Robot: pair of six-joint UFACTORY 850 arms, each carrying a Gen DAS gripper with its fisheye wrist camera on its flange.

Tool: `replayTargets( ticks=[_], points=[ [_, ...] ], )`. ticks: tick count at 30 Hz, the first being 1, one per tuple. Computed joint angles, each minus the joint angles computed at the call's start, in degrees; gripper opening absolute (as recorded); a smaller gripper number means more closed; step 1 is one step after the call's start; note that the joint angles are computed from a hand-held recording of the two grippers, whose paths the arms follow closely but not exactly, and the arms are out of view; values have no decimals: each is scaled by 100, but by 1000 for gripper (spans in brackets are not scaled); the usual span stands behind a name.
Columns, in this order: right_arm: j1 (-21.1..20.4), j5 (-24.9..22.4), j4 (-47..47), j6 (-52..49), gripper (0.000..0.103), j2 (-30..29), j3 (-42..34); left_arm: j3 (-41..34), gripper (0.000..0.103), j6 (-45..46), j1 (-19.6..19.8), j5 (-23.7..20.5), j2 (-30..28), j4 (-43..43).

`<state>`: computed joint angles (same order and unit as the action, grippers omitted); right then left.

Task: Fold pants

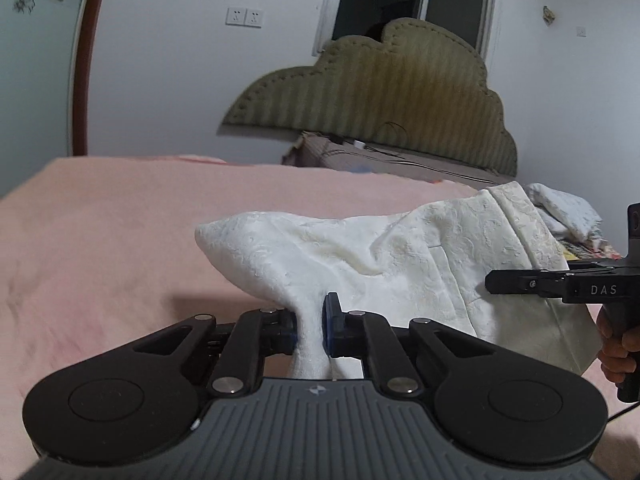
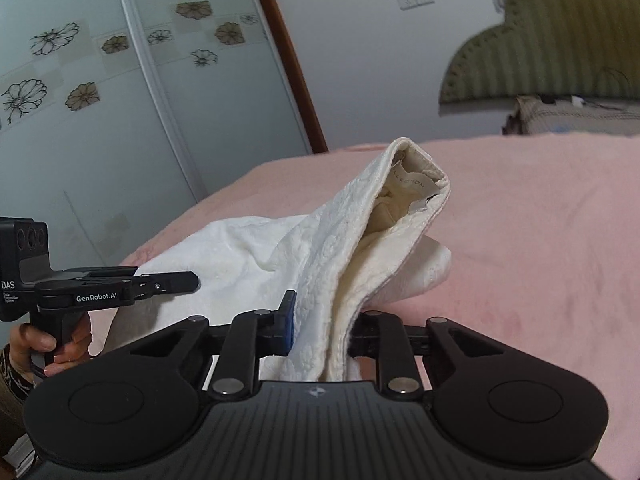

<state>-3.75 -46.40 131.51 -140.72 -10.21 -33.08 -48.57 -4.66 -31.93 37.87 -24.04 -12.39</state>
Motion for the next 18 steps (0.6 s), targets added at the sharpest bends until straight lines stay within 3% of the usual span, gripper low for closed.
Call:
replayTargets(
  ticks=[7,11,13,15,18],
  points=[
    [404,338,440,-41,21,-1274,-1458,-1232,14,1226,411,-702,-802,-820],
    [567,984,419,214,22,-1941,-2110,-1784,15,1730,511,-1361,-1299,-1469],
    [661,1408,729,88,33,-2096,-2250,-1779,26,1616,543,-1290,-1377,-1428],
    [606,1509,580,545,47,-2146,-2261,-1669,41,1567,540,-1197,-1304,-1501],
    [563,1630,751,479,48,-1878,-1967,-1353,44,1939,461,-927,-1045,-2055]
  ],
)
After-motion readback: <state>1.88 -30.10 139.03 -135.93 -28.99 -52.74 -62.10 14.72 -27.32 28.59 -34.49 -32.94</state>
